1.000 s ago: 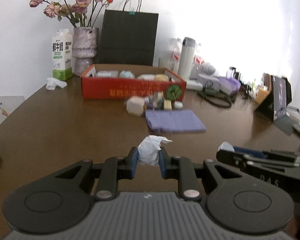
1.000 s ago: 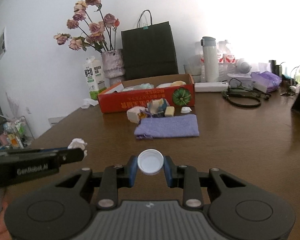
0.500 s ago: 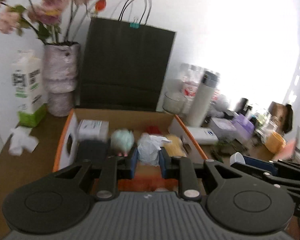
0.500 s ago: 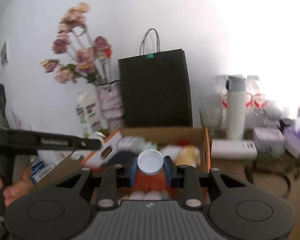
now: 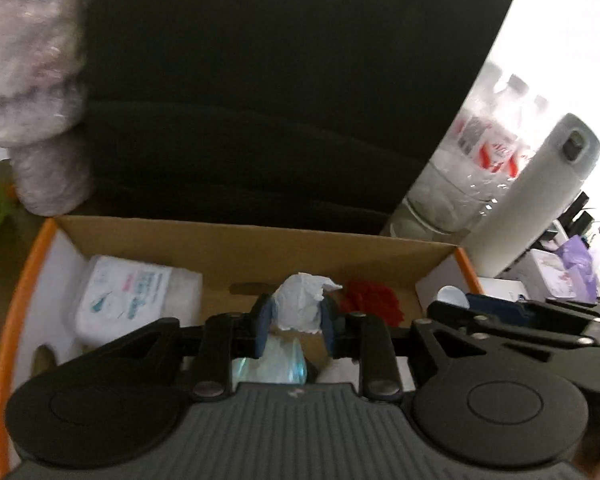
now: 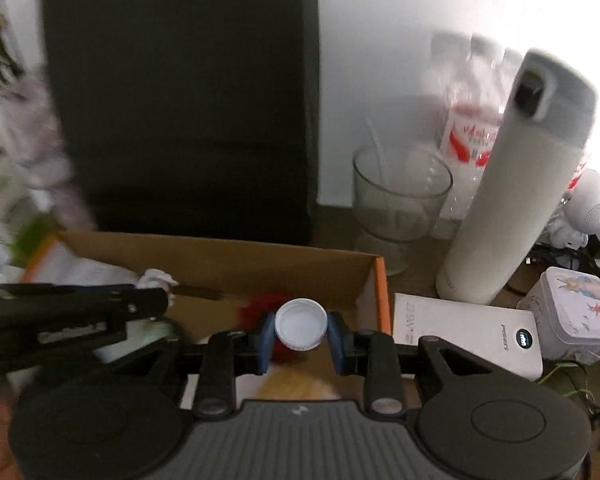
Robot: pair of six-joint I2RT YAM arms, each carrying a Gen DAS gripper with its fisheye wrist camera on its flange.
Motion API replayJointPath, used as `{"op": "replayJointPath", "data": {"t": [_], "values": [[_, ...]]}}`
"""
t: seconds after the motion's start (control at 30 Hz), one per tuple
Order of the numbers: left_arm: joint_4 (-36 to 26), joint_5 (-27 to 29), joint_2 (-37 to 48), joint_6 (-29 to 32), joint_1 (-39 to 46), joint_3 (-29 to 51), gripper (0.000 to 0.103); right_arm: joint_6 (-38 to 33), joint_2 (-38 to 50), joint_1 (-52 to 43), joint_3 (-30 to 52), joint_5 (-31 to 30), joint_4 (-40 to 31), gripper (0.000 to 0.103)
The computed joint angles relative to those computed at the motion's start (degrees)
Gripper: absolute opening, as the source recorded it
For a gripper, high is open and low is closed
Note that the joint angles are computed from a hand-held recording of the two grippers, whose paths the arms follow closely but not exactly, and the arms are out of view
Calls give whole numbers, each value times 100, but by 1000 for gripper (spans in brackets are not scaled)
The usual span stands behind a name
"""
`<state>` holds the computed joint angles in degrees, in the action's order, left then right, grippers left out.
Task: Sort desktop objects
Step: 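Carry the tissue and bottle cap into the box and open both grippers, then withdraw both grippers from the box back over the table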
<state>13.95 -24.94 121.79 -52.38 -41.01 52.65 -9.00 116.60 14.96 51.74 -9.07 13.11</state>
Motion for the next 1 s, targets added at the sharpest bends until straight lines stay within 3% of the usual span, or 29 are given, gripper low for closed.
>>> {"op": "replayJointPath", "data": {"t": [0.03,0.13,0.3,0.4,0.53,0.6,0.73,0.9,1.0], "values": [[-37,2,103,55,31,108,54,-47,224,45,225,103,-76,27],[402,-168,116,272,2,-63,70,-101,535,167,490,446,-66,35],[382,-413,-634,397,-80,-646,80,-48,267,147,257,517,286,54],[-377,-792,-1182,137,-262,-779,86,-70,-216,120,-162,435,377,57],[-1873,-1235,-1836,-771,-752,-839,89,-87,-1083,5,-927,1,265,68],[-2736,-1495,-1960,-1438,-1125,-719,95,-38,-1509,14,-1304,-87,193,70],[-4159,-1856,-1995,-2816,-2106,-488,97,-152,-2663,-10,-2319,-350,57,76],[-5822,-1925,-1339,-5269,-3649,120,98,-357,-4460,-330,-3829,-798,-82,79],[-6828,-1939,-658,-6638,-4650,747,100,-795,-6416,-981,-4856,-1405,-916,79]]}}
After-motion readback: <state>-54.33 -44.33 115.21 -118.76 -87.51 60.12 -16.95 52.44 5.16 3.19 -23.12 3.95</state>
